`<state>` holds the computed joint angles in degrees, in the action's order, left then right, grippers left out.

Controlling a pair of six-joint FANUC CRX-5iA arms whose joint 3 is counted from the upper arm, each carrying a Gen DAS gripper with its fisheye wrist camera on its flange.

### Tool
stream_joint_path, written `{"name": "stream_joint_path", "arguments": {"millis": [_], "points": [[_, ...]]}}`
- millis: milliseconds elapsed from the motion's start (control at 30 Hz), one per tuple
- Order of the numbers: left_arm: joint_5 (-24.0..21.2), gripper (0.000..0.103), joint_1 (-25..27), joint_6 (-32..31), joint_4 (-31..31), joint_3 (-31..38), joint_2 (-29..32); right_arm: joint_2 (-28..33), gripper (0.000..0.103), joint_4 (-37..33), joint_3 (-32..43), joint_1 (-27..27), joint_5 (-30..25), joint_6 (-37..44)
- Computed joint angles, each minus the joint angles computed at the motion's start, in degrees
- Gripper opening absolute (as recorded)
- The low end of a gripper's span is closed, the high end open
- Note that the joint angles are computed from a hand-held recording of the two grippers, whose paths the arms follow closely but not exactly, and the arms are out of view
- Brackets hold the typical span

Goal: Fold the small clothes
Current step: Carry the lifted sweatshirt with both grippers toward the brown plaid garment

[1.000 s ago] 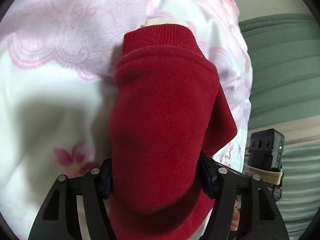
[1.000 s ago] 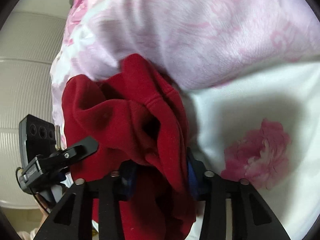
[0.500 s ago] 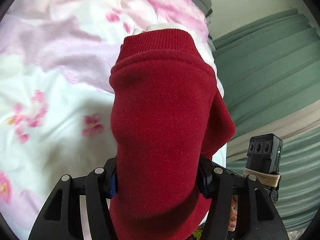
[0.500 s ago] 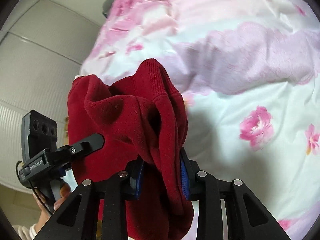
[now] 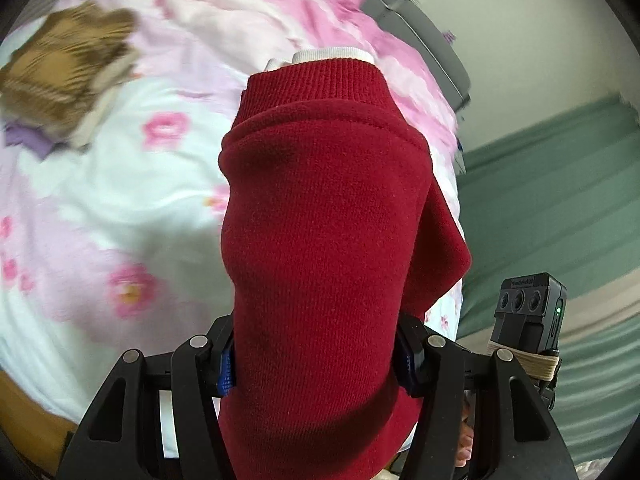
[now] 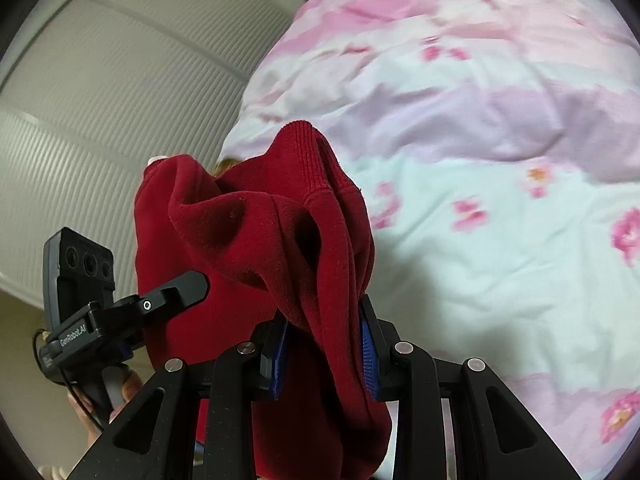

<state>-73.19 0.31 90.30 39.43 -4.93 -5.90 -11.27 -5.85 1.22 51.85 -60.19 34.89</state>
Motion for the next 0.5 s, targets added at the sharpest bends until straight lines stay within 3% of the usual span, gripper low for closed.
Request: {"name": "stream_joint_path", "arguments": {"millis": [67, 200, 367, 500], "points": [[-1.66, 0.059, 3.48, -2.71, 1.28, -1.56, -0.89, 3.53, 0.031, 1.11, 2.96, 2.34, -0.11, -1.26], [-10.64, 0.059, 15.11, -12.69, 2.96, -0.16, 1.72, 11.89, 0.031, 4.21, 9.23, 6.72, 1.62, -5.79], [-20.65, 0.059, 24.04, -19.87, 1.13, 12.56, 12.62, 24.78, 0.031, 6.53, 21.73, 9.46, 2.35, -14.00], [-25.89, 0.059, 26.15, -22.62, 0.14, 25.65, 21.46, 35.99, 0.031, 7.84, 36.83, 9.98, -0.33, -17.30]]}}
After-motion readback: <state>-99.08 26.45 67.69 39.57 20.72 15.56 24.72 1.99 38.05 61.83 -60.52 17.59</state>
